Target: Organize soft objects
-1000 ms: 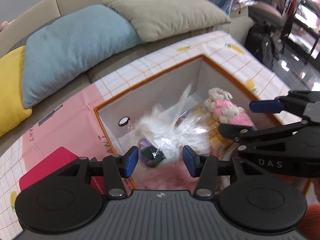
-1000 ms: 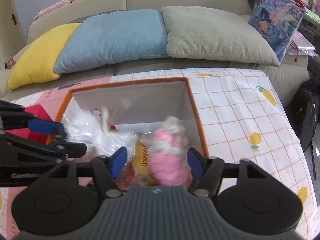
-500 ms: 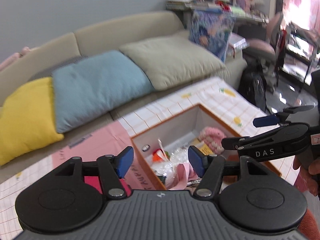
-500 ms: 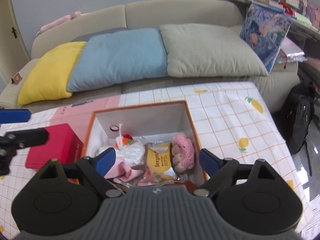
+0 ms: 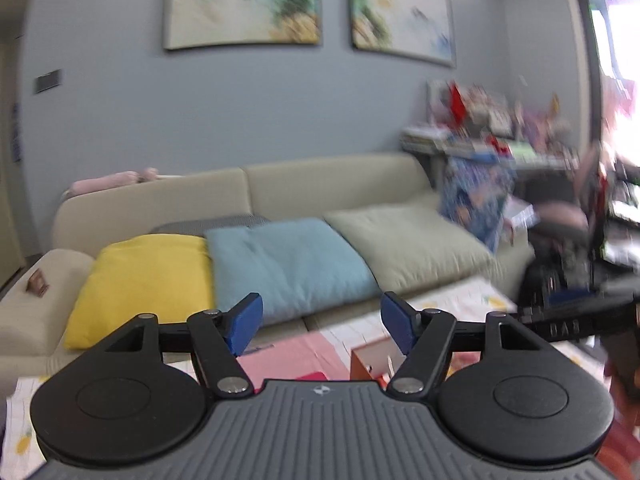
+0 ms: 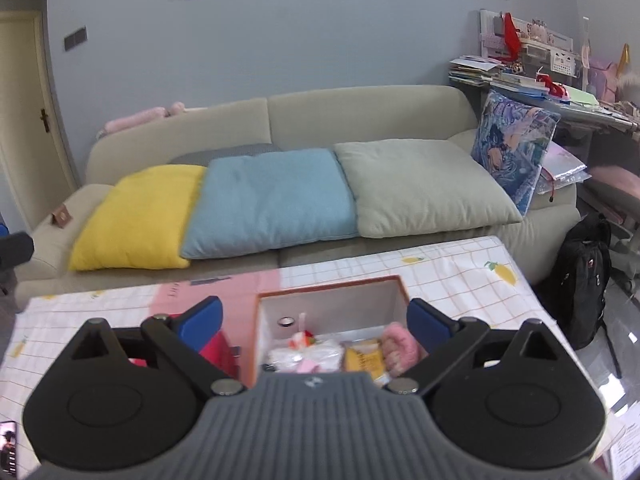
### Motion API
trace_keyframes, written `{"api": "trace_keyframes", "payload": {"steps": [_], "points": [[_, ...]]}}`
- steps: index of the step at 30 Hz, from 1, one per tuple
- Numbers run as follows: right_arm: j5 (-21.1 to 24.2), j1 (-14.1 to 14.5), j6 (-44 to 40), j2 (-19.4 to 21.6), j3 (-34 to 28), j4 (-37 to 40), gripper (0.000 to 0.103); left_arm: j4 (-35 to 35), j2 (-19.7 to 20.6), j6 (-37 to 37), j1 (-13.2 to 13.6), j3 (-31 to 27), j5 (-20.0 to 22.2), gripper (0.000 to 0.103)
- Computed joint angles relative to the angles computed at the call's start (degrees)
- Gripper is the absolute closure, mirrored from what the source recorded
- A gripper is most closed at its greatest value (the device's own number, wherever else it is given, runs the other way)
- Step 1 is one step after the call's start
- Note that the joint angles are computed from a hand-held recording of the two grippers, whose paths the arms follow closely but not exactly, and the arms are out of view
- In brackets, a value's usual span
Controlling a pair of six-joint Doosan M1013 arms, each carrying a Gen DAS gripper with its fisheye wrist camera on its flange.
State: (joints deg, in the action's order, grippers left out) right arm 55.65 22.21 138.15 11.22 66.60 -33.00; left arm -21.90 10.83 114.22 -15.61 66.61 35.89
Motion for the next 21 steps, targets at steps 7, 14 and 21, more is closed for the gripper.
{"api": "trace_keyframes", "payload": {"steps": [7,14,21], "points": [[3.3,5.9,4.5,-1.1,0.4,-3.9,0.006,7.3,-4.7,-4.7,0.3,8.2,-9.7,0.015],[5.3,10.2,10.4,-1.4,2.6,-7.0,0.003,19.6,-6.5,-15.6,-0.6,11.9,-7.3,0.013],[9.3,11.3,11.5,-0.5,3.2,-3.6,0.003,21.3,-5.8,-25.5,-0.1,11.6,4.8,0.010]]}}
